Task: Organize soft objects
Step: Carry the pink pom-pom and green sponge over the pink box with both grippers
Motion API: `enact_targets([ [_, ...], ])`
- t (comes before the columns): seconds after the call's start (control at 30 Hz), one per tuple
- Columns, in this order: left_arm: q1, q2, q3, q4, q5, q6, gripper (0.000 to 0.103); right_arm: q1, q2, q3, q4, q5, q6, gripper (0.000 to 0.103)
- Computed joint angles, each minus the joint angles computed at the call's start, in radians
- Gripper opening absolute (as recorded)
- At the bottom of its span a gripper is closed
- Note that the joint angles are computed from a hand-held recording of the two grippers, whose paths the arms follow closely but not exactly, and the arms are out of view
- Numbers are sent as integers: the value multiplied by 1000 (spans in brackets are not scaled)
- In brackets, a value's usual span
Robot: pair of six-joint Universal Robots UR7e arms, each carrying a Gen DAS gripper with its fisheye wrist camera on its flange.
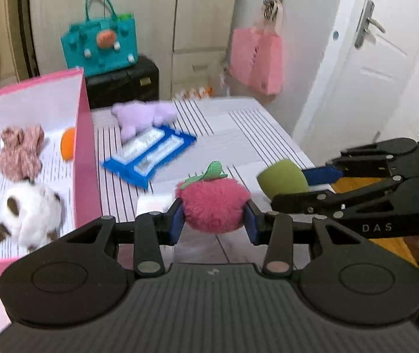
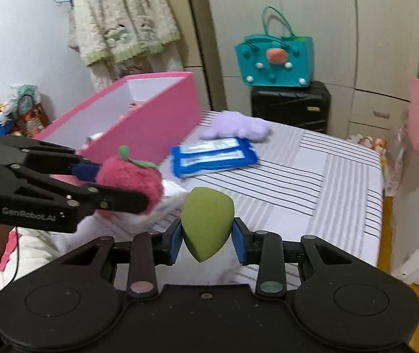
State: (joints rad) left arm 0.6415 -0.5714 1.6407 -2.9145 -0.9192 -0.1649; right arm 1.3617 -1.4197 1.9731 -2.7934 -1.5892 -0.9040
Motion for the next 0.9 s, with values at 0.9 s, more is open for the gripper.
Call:
enact_targets([
  [0.9, 41, -320, 162, 85, -42, -64, 41, 237, 76, -91, 80, 4, -80, 41],
])
